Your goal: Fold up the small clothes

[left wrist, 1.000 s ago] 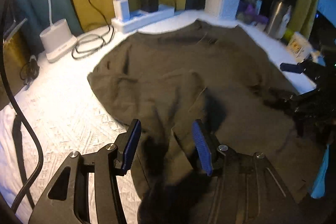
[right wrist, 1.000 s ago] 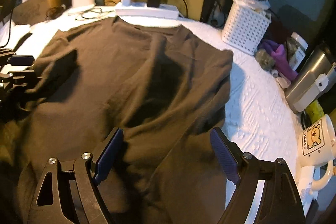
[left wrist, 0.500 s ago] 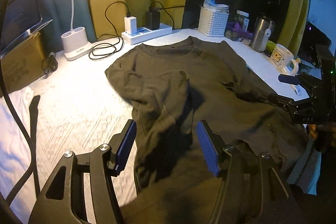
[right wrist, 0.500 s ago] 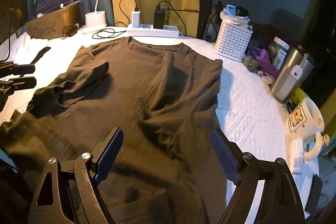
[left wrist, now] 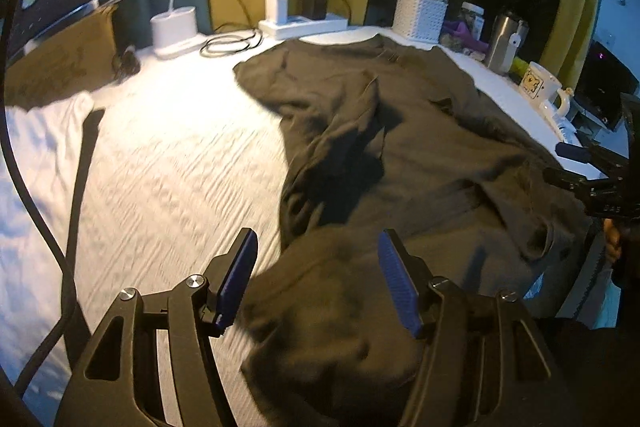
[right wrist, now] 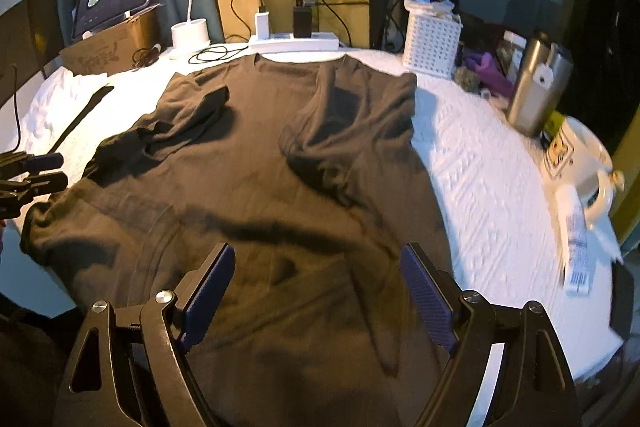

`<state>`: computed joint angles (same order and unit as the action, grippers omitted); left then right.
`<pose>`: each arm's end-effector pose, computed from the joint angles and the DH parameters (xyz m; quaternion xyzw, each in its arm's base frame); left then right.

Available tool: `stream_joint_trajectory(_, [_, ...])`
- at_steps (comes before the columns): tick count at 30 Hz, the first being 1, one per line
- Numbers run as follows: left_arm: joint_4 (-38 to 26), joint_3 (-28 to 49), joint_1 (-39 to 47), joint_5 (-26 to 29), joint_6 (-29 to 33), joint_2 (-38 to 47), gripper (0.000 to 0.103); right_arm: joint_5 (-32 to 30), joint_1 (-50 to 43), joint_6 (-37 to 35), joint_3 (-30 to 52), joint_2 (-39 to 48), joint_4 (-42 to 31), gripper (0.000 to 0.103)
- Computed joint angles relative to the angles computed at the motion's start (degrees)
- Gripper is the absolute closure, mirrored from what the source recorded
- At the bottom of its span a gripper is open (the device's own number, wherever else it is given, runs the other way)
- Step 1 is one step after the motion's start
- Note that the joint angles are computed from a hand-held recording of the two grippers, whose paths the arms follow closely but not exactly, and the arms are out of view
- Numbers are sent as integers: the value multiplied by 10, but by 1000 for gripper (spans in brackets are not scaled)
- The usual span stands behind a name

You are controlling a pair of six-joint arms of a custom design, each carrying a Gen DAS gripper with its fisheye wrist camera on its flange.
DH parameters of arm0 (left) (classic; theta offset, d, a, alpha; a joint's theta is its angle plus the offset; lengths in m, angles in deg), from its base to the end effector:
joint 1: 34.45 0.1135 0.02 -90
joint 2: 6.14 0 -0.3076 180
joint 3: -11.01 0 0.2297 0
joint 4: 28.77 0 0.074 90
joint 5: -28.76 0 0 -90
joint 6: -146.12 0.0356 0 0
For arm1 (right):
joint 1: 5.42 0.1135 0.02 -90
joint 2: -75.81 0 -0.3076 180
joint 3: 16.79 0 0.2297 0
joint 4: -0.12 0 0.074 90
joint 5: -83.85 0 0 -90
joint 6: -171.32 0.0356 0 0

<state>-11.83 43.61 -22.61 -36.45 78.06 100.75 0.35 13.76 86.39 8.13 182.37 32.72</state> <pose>0.2271 0.0324 0.0972 0.1426 0.9284 -0.1173 0.3225 0.2023 0.0661 0.0985 -0.0952 0.9306 0.0214 0.3527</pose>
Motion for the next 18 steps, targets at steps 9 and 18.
stream_joint_trajectory(9, [27,-33,71,6,47,32,40,-30,-4,4,-56,50,99,17])
stream_joint_trajectory(18, [21,-21,87,25,37,72,33,-29,4,5,-62,134,167,44])
